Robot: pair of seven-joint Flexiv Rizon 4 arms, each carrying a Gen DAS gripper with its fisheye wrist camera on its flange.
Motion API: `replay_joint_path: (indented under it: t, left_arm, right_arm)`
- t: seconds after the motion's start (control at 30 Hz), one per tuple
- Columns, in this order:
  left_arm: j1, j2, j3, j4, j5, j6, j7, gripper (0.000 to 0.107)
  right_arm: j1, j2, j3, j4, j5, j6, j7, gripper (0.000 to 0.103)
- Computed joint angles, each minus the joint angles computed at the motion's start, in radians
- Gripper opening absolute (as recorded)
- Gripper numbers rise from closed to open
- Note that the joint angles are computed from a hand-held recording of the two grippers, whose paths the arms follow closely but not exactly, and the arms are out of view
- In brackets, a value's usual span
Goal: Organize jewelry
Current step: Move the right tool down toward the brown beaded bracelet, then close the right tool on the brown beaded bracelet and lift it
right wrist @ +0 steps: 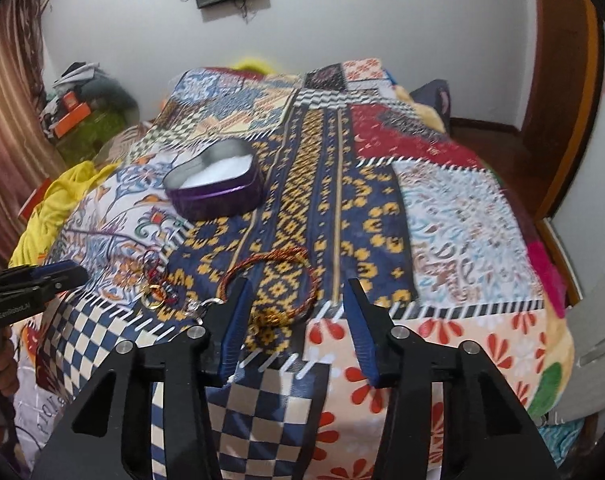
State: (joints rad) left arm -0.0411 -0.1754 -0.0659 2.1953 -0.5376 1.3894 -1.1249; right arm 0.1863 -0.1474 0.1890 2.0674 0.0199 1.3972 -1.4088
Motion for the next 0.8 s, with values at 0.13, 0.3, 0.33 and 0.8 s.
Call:
replay_joint_path:
  t: [0.13,0.3,0.33,0.8]
  left_arm:
    - [0.007,0.000,-0.024,0.012,-0.045,0.019,0.046,0.032]
    - [0.004,-0.012,-0.023,0.003,-0.051,0.020,0.067,0.028]
    - [0.004,-0.014,-0.024,0.001,-0.051,0.020,0.067,0.027]
    - [-0.002,-0.017,-0.044,0.007,-0.097,0.050,0.107,0.009]
  right_arm:
    - [-0.013,0.011,0.029,-0.002,0.059,-0.025,-0.074,0.043]
    - [0.012,0.001,0.014,-0.001,0.041,-0.046,-0.079,0.043]
    - [0.014,-0.004,0.012,-0.002,0.038,-0.047,-0.075,0.043]
    - [-0.010,-0.028,0.050,-0.046,0.141,-0.050,-0.155,0.019]
